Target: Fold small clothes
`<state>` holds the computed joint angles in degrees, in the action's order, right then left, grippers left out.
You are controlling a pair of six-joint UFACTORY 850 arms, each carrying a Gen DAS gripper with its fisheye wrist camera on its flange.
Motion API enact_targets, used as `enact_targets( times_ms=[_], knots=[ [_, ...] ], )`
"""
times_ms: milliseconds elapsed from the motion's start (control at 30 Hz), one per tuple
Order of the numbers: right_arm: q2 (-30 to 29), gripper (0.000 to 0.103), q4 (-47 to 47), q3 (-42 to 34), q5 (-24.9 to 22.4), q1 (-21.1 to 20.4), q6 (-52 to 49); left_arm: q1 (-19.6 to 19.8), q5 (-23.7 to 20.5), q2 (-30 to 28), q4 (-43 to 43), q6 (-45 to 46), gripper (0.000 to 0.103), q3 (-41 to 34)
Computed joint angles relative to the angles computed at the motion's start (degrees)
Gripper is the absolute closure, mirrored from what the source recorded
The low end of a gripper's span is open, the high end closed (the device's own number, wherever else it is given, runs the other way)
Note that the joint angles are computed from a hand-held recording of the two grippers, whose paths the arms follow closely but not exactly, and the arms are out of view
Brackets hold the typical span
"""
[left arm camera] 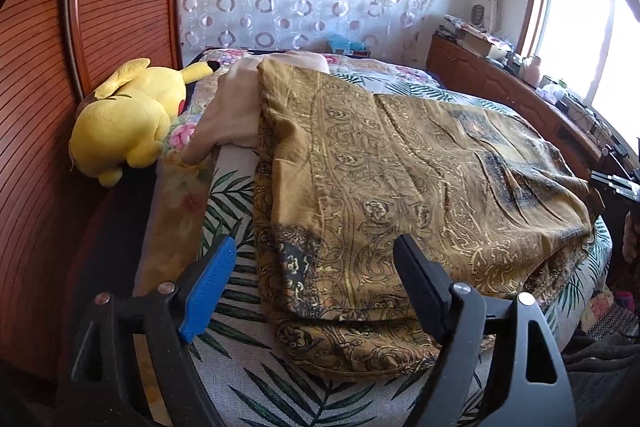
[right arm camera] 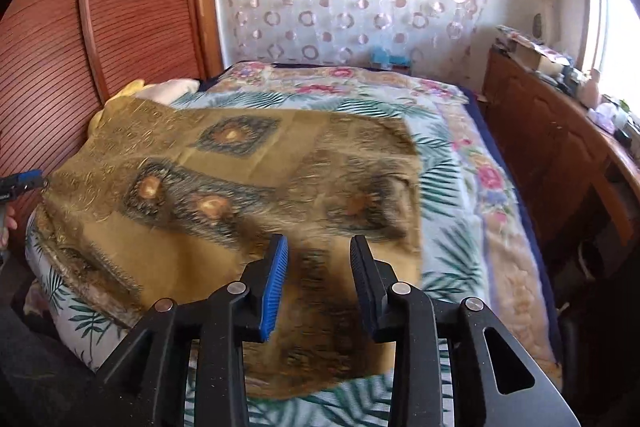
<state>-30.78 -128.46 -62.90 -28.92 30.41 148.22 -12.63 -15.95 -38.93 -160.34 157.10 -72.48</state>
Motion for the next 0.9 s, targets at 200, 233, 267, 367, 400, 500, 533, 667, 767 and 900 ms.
enact_targets(
  times_ms=[200,233,267,367,400,500,533,667,767,900],
  knots=[
    [-7.1,0.069,-2.5,-8.3,4.7,0.7,-0.6,0.4,0.9,-0.3,-1.1,-0.3,0.022,0.3],
    [-8.0,0.069,-3.3,-9.5,5.2,0.8,0.0,0.4,0.8,-0.4,-1.3,-0.3,0.022,0.4],
    [-8.9,0.069,-4.2,-10.6,5.9,0.9,0.6,0.4,0.9,-0.4,-1.0,-0.8,0.022,0.4],
    [-11.6,0.069,-3.8,-14.2,7.0,0.9,-0.7,0.5,1.0,-0.6,-0.7,-1.6,0.022,0.6],
    [-12.5,0.069,-4.1,-15.5,7.7,0.8,-0.7,0.5,1.0,-0.6,-0.7,-1.8,0.022,0.7],
    [-14.3,0.069,-2.3,-17.9,8.7,0.8,-3.0,0.7,1.0,-0.9,0.3,-3.5,0.022,0.7],
    [-14.8,0.068,-0.6,-18.3,8.7,1.0,-4.6,0.8,1.0,-0.9,0.2,-3.6,0.022,0.6],
    [-15.8,0.064,0.2,-19.4,9.2,0.9,-4.7,1.1,0.5,-0.9,-1.4,-3.2,0.022,0.8],
    [-16.2,0.061,-2.4,-19.2,7.4,1.2,-2.7,1.2,-0.5,-0.7,-3.3,-2.1,0.022,1.3],
    [-17.2,0.059,2.2,-20.2,5.9,2.0,-7.7,1.8,-2.1,-0.8,1.9,-8.0,0.026,1.6]
  ],
)
